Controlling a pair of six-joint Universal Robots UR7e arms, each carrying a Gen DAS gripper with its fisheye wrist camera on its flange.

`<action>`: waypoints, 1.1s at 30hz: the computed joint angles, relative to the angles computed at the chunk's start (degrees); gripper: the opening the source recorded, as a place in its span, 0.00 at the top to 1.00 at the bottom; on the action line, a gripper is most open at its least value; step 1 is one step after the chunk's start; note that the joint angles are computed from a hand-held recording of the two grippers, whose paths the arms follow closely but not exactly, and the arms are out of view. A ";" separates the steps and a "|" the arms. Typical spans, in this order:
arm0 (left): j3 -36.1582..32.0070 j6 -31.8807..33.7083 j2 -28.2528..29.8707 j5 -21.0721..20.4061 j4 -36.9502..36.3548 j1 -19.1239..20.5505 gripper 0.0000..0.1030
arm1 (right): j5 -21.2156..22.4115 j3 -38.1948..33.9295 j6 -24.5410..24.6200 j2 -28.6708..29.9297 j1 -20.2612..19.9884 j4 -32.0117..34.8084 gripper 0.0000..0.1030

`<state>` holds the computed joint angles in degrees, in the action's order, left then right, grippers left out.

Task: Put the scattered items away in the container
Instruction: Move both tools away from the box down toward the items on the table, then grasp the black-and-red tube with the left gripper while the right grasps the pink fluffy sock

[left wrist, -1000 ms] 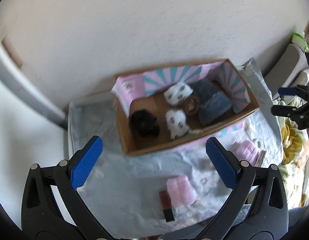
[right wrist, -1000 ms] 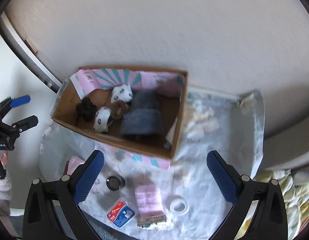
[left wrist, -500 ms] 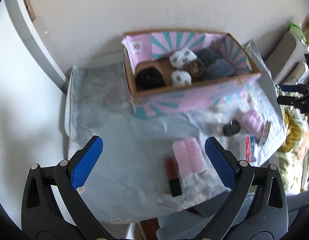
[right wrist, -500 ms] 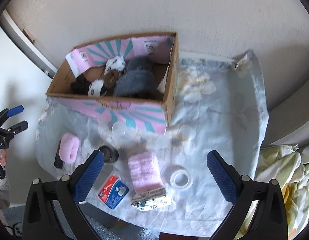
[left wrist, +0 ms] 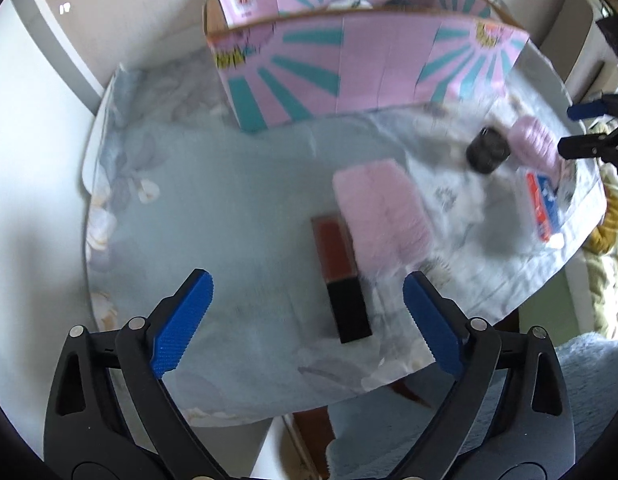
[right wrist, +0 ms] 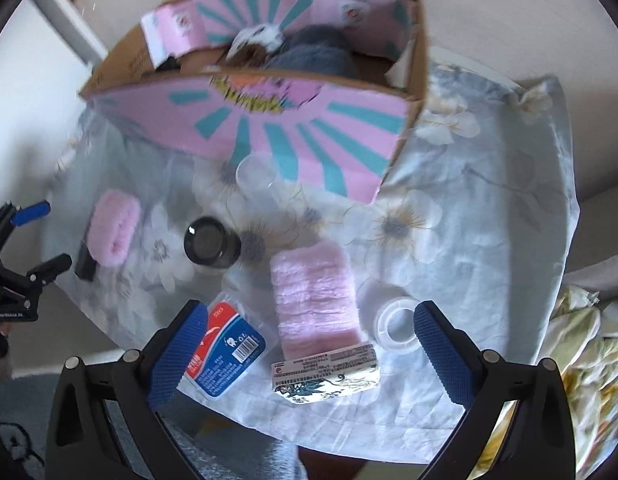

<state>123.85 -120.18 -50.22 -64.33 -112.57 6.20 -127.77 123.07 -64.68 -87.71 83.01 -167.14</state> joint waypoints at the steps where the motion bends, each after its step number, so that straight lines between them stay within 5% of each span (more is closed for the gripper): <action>1: 0.17 -0.09 0.42 -0.15 -0.53 -0.06 0.08 | -0.48 0.19 -1.06 0.43 0.16 -1.09 0.01; 13: 0.07 1.40 2.94 -0.52 -0.22 -0.26 0.16 | -4.13 0.55 -12.62 6.58 0.19 -12.51 0.10; 18: 1.70 2.38 2.10 0.05 -3.21 0.08 0.31 | -3.40 -0.57 -11.41 7.02 -0.22 -10.28 0.18; 24: 2.06 6.50 2.68 -0.13 -6.44 1.03 0.54 | -3.94 -1.49 -11.64 7.31 -0.79 -7.64 0.43; 28: 3.73 6.19 1.85 0.37 -9.48 1.01 0.64 | -4.52 -1.00 -14.89 8.08 -1.19 -11.54 0.56; 33: 4.43 6.78 1.11 0.69 -10.12 1.38 0.83 | -2.85 -1.29 -15.56 7.48 -1.65 -12.08 0.59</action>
